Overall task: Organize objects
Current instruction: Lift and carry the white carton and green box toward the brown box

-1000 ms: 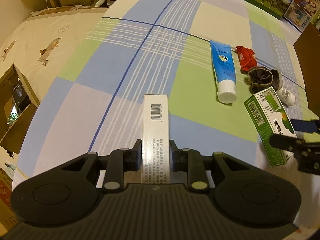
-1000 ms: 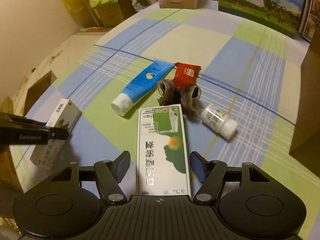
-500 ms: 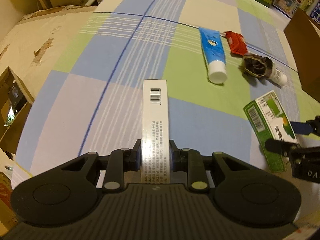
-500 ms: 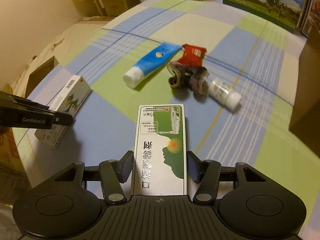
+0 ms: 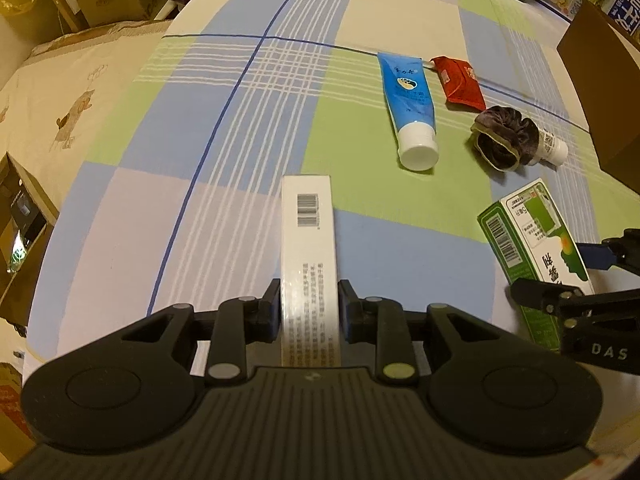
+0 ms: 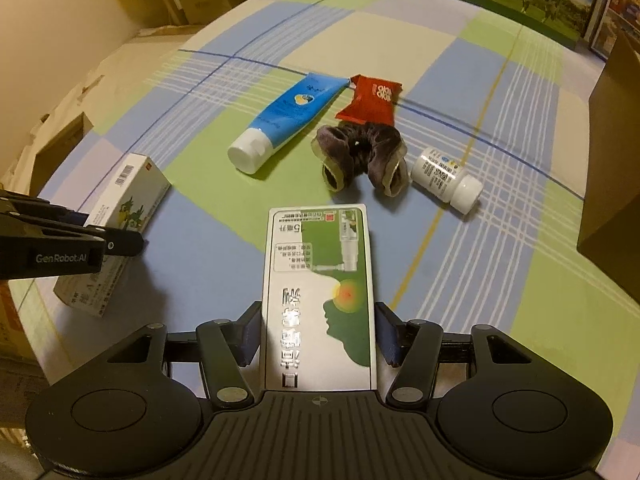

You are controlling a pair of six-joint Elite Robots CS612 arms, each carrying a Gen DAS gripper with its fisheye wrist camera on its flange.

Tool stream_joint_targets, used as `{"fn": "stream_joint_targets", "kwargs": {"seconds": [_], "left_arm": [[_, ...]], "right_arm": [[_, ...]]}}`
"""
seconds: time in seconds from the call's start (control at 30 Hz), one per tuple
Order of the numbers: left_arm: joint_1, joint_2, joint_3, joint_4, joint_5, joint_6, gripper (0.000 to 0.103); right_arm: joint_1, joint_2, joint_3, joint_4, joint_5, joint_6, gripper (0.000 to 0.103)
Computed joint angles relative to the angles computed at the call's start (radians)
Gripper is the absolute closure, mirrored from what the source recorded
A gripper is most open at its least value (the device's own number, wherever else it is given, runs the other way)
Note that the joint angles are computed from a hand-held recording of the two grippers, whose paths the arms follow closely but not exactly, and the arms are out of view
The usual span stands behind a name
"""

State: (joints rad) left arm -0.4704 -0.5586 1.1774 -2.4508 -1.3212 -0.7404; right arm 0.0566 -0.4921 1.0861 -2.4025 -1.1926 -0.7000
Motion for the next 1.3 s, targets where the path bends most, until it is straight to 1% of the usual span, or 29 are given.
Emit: {"fn": "stream_joint_targets", "kwargs": {"seconds": [0.13,0.17,0.27,0.63,0.93,1.13,1.27,1.3], "left_arm": [[-0.002,0.005,-0.009,0.005,0.005,0.024,0.080],[-0.003,0.005,-0.008,0.003,0.006,0.027,0.081],[-0.003,0.003,-0.002,-0.007,0.001,0.029,0.081],[-0.009,-0.004,0.005,-0.023,-0.003,0.047,0.082],[-0.021,-0.012,0.001,-0.064,-0.003,0.079,0.082],[-0.032,-0.007,-0.025,-0.074,-0.005,0.105,0.082],[-0.042,0.000,-0.053,-0.094,-0.007,0.136,0.082],[-0.044,0.004,-0.062,-0.106,-0.017,0.160,0.082]], "right_arm": [[0.003,-0.001,0.013,-0.039,-0.006,-0.004,0.050],[0.002,-0.002,0.017,-0.046,-0.006,-0.004,0.050],[0.000,-0.007,0.028,-0.058,-0.005,-0.006,0.051],[-0.013,-0.020,0.036,-0.027,0.021,0.017,0.051],[-0.041,-0.039,0.047,-0.024,0.064,0.072,0.051],[-0.066,-0.053,0.053,-0.037,0.081,0.119,0.051],[-0.085,-0.061,0.052,-0.048,0.092,0.146,0.051],[-0.089,-0.063,0.052,-0.050,0.094,0.153,0.051]]}}
